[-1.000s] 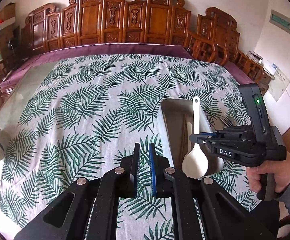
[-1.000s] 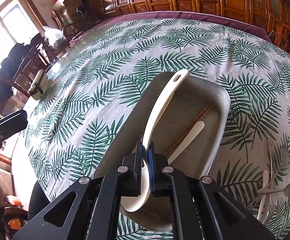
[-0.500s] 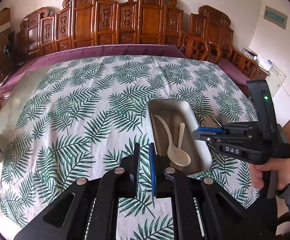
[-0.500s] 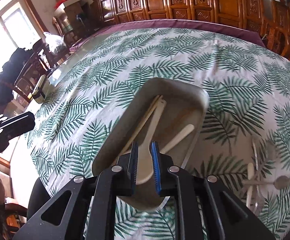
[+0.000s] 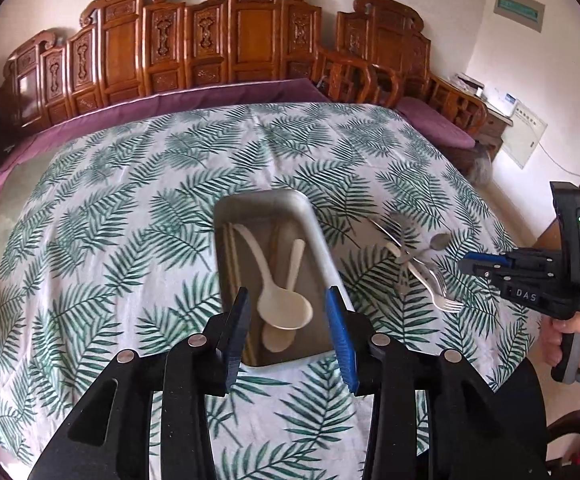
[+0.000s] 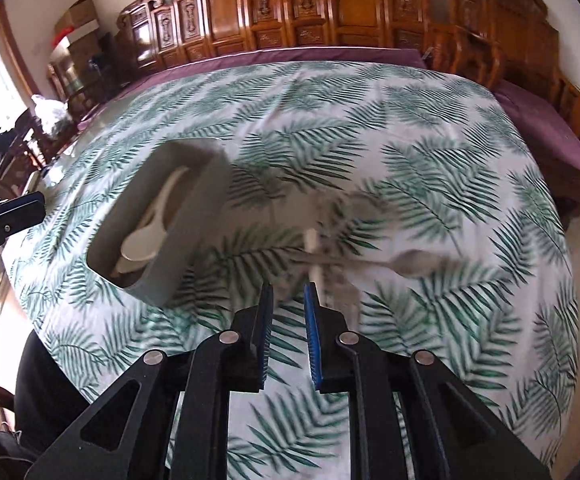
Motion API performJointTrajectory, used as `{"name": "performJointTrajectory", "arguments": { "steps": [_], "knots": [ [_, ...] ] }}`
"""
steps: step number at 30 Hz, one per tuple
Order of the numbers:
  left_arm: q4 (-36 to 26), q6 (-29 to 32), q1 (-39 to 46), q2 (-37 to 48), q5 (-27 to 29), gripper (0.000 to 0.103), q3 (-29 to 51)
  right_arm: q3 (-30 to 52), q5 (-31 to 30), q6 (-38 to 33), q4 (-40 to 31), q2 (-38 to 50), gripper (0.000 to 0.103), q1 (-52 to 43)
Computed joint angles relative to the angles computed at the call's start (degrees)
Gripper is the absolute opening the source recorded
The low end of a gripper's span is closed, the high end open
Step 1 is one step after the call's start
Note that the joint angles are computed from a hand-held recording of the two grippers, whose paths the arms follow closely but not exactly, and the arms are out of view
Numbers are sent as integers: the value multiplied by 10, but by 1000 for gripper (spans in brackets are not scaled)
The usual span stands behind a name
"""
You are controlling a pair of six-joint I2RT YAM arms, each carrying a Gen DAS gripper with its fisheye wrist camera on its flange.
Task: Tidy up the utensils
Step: 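Move the open right gripper back over the forks and spoons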
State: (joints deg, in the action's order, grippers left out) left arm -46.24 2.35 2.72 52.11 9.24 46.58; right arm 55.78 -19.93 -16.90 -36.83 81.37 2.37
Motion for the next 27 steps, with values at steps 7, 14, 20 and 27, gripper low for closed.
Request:
{"name": "performJointTrajectory", "arguments": {
  "steps": [7,14,20,27],
  "knots": [
    [35,-57,-109,37,-53,37,-12,-12,-25,-33,5,22,26,-61],
    [55,-95,-171,69,-84,44,-10,14,-5,-31,36,91,28,-31],
    [73,-115,-213,103,-104,44,-7,49,1,-16,50,150,28,-32],
    [125,-107,-248,177,-102,44,12,40,3,-33,54,154,28,-78]
  ]
}}
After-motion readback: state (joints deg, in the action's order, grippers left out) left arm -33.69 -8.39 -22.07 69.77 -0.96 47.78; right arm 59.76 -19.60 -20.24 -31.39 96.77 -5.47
